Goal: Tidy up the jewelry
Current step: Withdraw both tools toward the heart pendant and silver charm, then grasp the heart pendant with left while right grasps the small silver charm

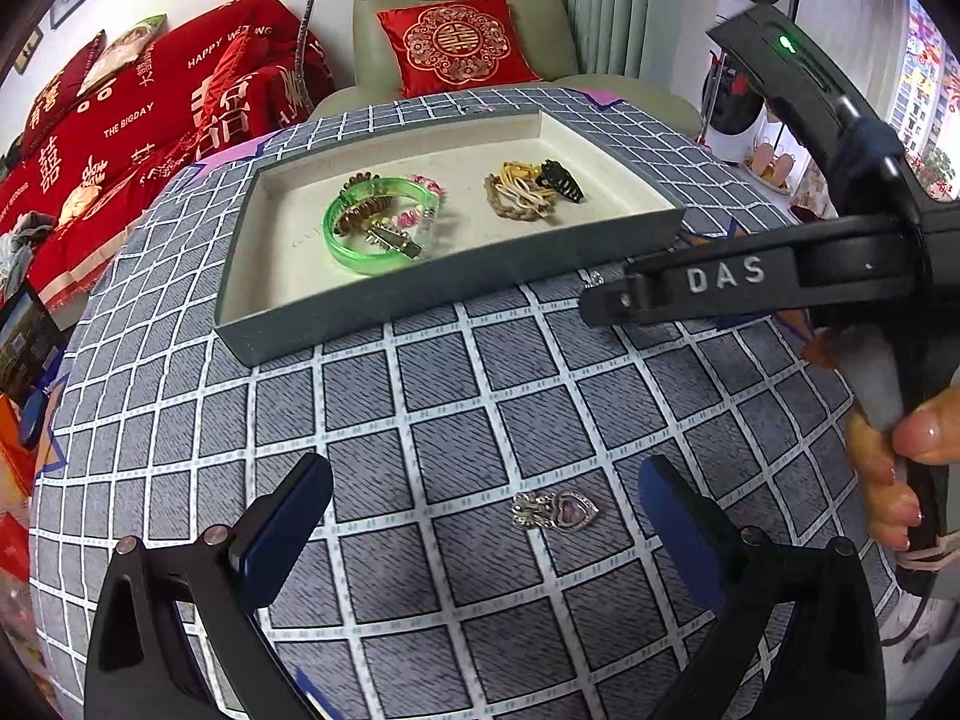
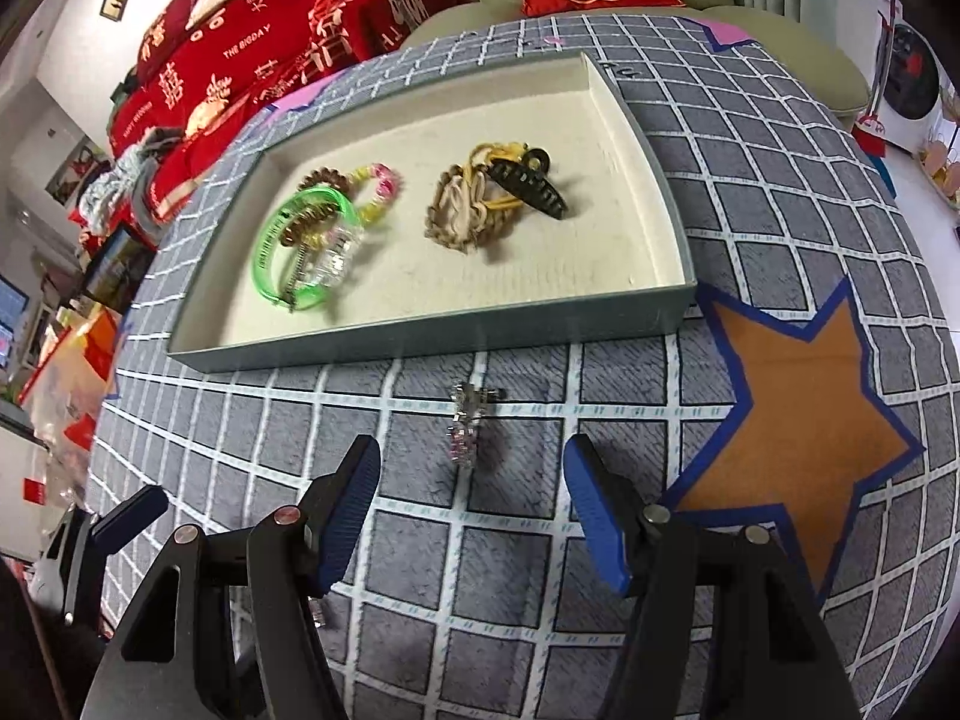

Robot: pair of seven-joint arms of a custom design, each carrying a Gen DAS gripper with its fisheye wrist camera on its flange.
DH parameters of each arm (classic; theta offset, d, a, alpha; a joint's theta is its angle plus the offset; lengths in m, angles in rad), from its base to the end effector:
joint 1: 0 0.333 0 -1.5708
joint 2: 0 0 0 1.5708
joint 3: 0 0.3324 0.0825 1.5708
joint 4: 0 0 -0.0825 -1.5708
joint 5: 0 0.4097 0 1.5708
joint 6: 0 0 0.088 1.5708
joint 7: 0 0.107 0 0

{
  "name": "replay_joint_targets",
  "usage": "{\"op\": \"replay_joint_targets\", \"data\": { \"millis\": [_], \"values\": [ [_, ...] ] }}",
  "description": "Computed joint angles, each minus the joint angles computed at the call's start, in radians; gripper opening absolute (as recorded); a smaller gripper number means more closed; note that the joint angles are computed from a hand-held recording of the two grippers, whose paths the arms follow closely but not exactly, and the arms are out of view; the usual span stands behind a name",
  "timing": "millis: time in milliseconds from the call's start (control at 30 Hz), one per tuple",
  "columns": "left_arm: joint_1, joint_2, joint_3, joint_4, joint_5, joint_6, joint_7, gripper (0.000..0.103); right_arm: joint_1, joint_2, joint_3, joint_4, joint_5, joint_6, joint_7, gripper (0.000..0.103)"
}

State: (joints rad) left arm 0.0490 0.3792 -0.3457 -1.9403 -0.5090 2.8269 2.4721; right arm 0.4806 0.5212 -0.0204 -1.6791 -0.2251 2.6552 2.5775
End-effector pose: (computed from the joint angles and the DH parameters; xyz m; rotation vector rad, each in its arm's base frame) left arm 0.6622 -0.1582 0.3481 -1.1763 2.5117 -0.8258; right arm 0.6615 0.3372 0.3476 -1.5224 2.2150 -0.2481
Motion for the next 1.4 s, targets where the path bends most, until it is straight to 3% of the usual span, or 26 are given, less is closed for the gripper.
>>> {"op": "replay_joint_targets", "data": {
  "millis": [33, 167, 233, 400, 500, 533, 567, 600, 667, 833, 1200, 1400],
  "values": [
    [-0.007, -0.001, 0.006, -0.004, 0.01, 0.005, -0.008, 0.095, 0.008, 0.003, -0.009, 0.005, -0.014, -0.005, 0.003, 0.067],
    [-0.026, 0.004, 0.02, -0.013, 0.055, 0.016, -0.046, 0.093, 0.023, 0.027, -0.019, 0.057, -0.053, -0.072, -0.015, 0.067],
    [-0.022, 0.004, 0.015, -0.018, 0.062, 0.016, -0.044, 0.078, 0.034, 0.039, -0.024, 0.082, -0.076, -0.101, -0.02, 0.066],
    [-0.033, 0.013, 0.024, -0.015, 0.096, -0.004, -0.072, 0.065, 0.069, 0.072, -0.038, 0.149, -0.151, -0.192, -0.031, 0.043],
    [-0.012, 0.008, 0.005, -0.02, 0.074, -0.014, -0.058, 0.062, 0.082, 0.088, -0.042, 0.182, -0.183, -0.242, -0.028, 0.035],
    [-0.005, 0.007, -0.002, -0.02, 0.064, -0.02, -0.047, 0.057, 0.081, 0.091, -0.039, 0.184, -0.185, -0.24, -0.028, 0.033],
    [-0.003, 0.006, -0.004, -0.021, 0.059, -0.019, -0.039, 0.053, 0.08, 0.091, -0.037, 0.185, -0.188, -0.241, -0.027, 0.025],
    [0.006, 0.003, -0.013, -0.024, 0.045, -0.023, -0.02, 0.042, 0.082, 0.091, -0.037, 0.188, -0.192, -0.246, -0.025, 0.014],
    [0.014, -0.001, -0.018, -0.022, 0.026, -0.043, 0.003, 0.029, 0.079, 0.089, -0.033, 0.184, -0.192, -0.242, -0.022, 0.009],
    [0.044, -0.004, -0.024, 0.007, -0.083, -0.15, 0.063, 0.029, 0.071, 0.058, -0.029, 0.13, -0.184, -0.18, 0.023, 0.009],
    [0.018, -0.032, 0.03, 0.051, -0.197, -0.198, 0.131, 0.029, 0.05, -0.054, -0.022, -0.018, -0.174, -0.024, 0.096, 0.009],
    [0.01, -0.028, 0.037, 0.098, -0.224, -0.18, 0.165, 0.029, 0.056, -0.086, -0.035, -0.025, -0.209, -0.005, 0.131, 0.009]
  ]
}}
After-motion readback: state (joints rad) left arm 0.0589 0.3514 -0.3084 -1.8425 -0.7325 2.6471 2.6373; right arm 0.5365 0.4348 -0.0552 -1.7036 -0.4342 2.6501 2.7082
